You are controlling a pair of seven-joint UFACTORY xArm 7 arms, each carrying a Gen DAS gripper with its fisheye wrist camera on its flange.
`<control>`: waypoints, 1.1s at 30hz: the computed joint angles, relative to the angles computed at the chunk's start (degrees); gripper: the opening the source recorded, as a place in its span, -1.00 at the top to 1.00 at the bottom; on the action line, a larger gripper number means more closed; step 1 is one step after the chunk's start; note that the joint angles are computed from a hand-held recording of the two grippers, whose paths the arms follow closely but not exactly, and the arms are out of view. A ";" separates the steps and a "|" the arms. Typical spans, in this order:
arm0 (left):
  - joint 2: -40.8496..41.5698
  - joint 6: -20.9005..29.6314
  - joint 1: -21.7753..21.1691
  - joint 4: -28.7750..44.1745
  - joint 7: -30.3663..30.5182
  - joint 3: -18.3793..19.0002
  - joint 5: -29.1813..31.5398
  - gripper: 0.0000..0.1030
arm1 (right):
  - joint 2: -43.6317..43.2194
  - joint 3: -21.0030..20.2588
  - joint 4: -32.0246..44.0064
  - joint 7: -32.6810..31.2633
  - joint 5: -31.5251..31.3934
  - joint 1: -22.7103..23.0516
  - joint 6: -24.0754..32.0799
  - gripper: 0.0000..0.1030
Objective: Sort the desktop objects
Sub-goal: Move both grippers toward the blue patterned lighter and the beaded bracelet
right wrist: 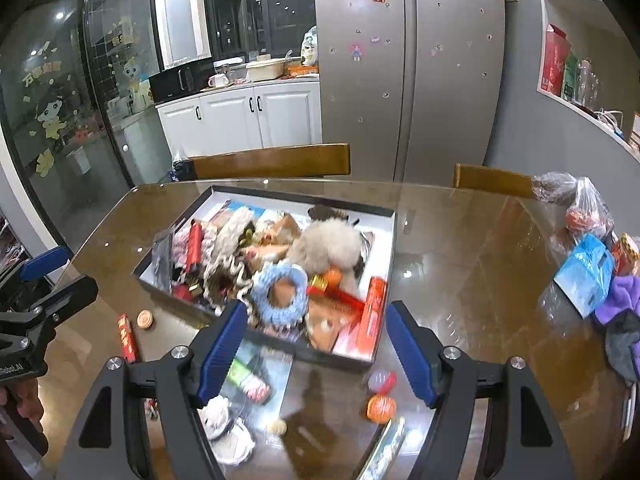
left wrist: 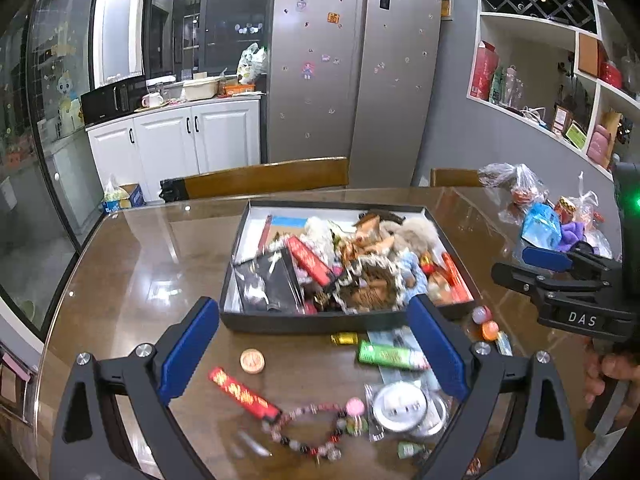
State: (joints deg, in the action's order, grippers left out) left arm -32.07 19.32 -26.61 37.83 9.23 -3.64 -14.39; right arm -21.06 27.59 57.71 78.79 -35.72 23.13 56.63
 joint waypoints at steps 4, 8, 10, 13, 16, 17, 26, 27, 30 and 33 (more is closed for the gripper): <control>-4.63 1.48 -1.18 -3.90 0.06 0.03 -0.66 -0.87 | -3.61 1.23 -4.20 4.51 1.17 0.81 -1.34 -0.43; -8.60 3.22 -1.52 -7.80 -0.84 -0.05 -0.64 -0.87 | -6.20 2.66 -8.27 7.10 4.03 1.56 -1.17 -0.43; -10.30 3.93 -2.09 -9.73 -1.35 0.14 -1.05 -0.87 | -6.64 3.50 -9.53 8.35 5.18 1.76 -0.81 -0.43; -11.65 3.97 -2.96 -12.35 -1.89 0.20 -1.46 -0.87 | -6.32 4.87 -10.38 9.81 6.23 2.43 0.18 -0.43; -11.74 4.53 -3.32 -13.85 -2.50 -0.30 -1.12 -0.87 | -5.51 5.31 -10.62 10.73 6.67 3.16 0.68 -0.43; -11.61 4.27 -3.61 -14.41 -2.58 -0.46 -1.07 -0.87 | -5.23 5.28 -10.79 11.05 6.93 3.49 0.65 -0.43; -11.46 2.12 -5.56 -17.53 -2.80 -0.43 0.43 -0.85 | -5.68 4.33 -13.39 12.87 8.21 5.56 -0.25 -0.43; -11.22 2.09 -5.68 -17.55 -2.80 -0.32 0.43 -0.85 | -5.74 4.18 -13.64 12.98 8.37 5.63 -0.37 -0.43; -10.22 1.73 -5.38 -17.41 -3.16 -0.82 0.96 -0.85 | -6.01 3.85 -14.53 13.31 8.76 5.78 -1.11 -0.43; -9.24 1.30 -5.63 -17.23 -3.39 -0.70 0.96 -0.85 | -5.56 3.83 -14.74 13.34 8.93 5.81 -1.10 -0.43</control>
State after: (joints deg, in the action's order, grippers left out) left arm -41.31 20.62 -32.24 20.60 5.84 -4.33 -13.43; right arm -26.62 31.42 42.98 92.13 -26.78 28.94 55.53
